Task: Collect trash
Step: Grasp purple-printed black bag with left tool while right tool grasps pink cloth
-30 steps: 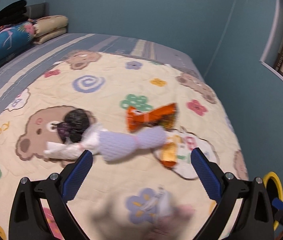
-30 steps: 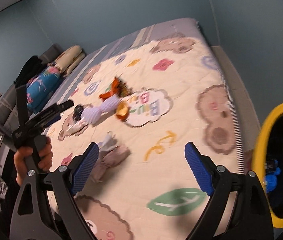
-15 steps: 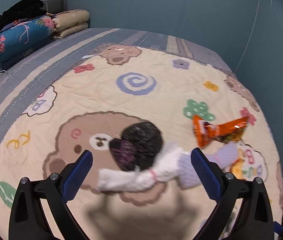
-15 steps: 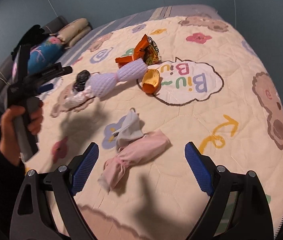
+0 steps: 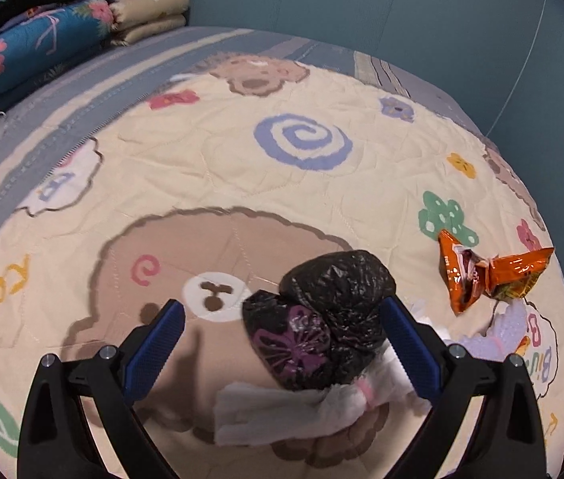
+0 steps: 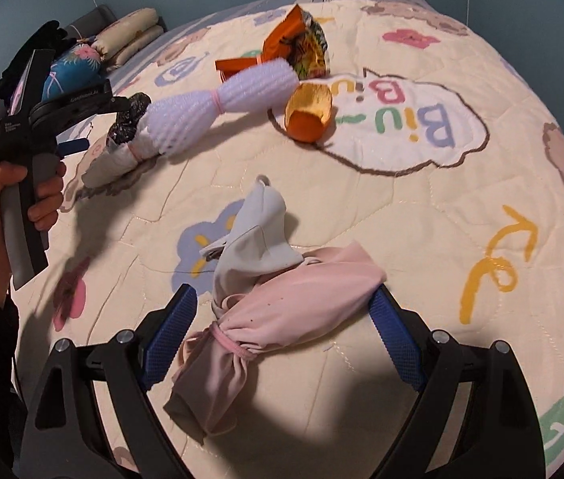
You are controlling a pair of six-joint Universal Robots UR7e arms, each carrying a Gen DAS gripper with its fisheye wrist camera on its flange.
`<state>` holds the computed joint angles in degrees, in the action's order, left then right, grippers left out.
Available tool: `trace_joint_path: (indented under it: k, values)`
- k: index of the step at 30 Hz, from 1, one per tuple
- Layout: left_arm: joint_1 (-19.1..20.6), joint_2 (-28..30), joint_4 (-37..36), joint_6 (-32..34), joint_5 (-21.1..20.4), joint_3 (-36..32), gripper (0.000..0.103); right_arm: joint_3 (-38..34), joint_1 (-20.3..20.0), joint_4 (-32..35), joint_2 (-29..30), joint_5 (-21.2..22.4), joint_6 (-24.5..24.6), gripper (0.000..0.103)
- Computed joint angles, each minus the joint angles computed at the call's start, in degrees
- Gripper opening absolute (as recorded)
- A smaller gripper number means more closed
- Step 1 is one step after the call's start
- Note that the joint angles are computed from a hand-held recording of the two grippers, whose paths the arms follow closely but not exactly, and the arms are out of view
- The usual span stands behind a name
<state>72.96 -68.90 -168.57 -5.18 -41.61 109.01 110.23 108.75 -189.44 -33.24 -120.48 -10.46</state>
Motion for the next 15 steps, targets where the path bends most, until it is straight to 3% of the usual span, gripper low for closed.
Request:
trace_joint_path:
  k: [2, 4, 6, 10, 12, 15]
  values:
    - [0.3, 0.8, -0.4, 1.0, -0.6, -0.4, 0.093, -0.6, 0.3, -0.6, 0.9, -0.8, -1.2, 0.08]
    - [0.5, 1.7, 0.8, 1.5, -1.5, -1.2, 0.07, -1.3, 0.6, -0.8, 1.8, -1.7, -2.4, 0.068]
    - [0.8, 2.7, 3.4, 1.0, -2.2, -2.2, 0.061, -2.2, 1.1, -1.0, 2.9, -3.0, -4.0, 0.063]
    - [-0.1, 5.0, -1.9, 5.7, 1.2, -1.6, 0.049, -3.1, 1.5, -1.7, 4.3, -5.0, -6.5, 0.048]
    - [-0.2, 4.9, -2.7, 4.9, 1.0, -1.4, 0.045, -3.2, 1.3, -1.1, 4.1, -4.4, -6.4, 0.026]
    - [-0.3, 4.3, -2.6, 3.8, 0.5, -1.3, 0.04, -3.3, 0.9, -0.5, 3.4, -3.4, -6.6, 0.016]
